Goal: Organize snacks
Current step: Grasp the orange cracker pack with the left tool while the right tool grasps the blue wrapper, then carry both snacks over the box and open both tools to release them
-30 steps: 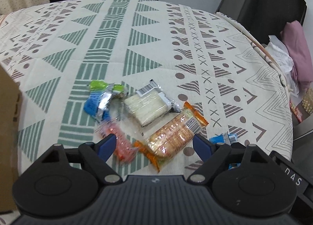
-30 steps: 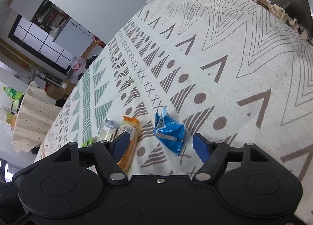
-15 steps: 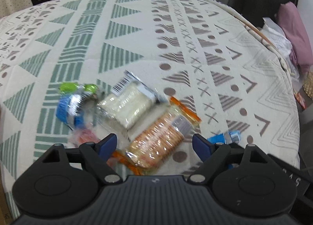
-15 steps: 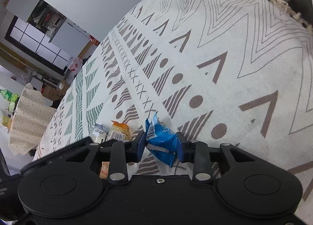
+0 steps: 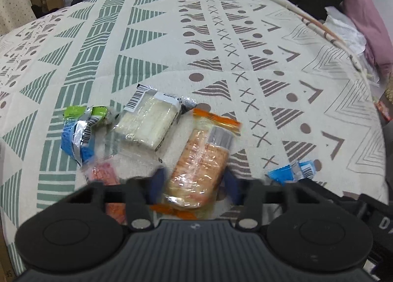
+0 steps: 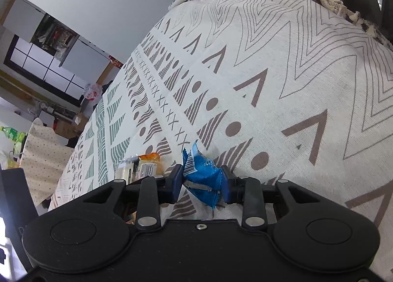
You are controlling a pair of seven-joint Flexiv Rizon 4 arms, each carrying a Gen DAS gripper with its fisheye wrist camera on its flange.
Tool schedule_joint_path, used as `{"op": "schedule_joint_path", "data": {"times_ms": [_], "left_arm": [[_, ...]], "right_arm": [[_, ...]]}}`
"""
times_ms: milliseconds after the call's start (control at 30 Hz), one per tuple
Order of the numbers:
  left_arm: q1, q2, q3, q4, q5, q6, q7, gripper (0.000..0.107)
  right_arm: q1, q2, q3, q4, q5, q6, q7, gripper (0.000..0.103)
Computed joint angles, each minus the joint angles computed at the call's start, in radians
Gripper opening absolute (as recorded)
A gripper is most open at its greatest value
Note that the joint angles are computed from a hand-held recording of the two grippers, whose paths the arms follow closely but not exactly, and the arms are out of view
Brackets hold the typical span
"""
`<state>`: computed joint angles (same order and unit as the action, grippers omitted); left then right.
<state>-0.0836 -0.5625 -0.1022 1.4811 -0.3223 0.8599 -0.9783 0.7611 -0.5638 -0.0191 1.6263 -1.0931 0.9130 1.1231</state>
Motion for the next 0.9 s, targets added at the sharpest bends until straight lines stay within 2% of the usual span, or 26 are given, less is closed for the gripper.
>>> {"op": "schedule_joint_path", "data": {"times_ms": [467,900], "left_arm": [[0.073,0.110,-0.010,0.089,-0.137,-0.036,0.052,0.034],[0.150,0.220,0.013,0.176,-0.307,-0.052,0.179,0.034]], "right_arm": [[0.022,0.012,0.009,-0.024,-0.037,-0.068,-0.042,0.032],[0.083,-0.012,0.013,-0.112,-0.094,-0.116,-0.040,0.031]]}}
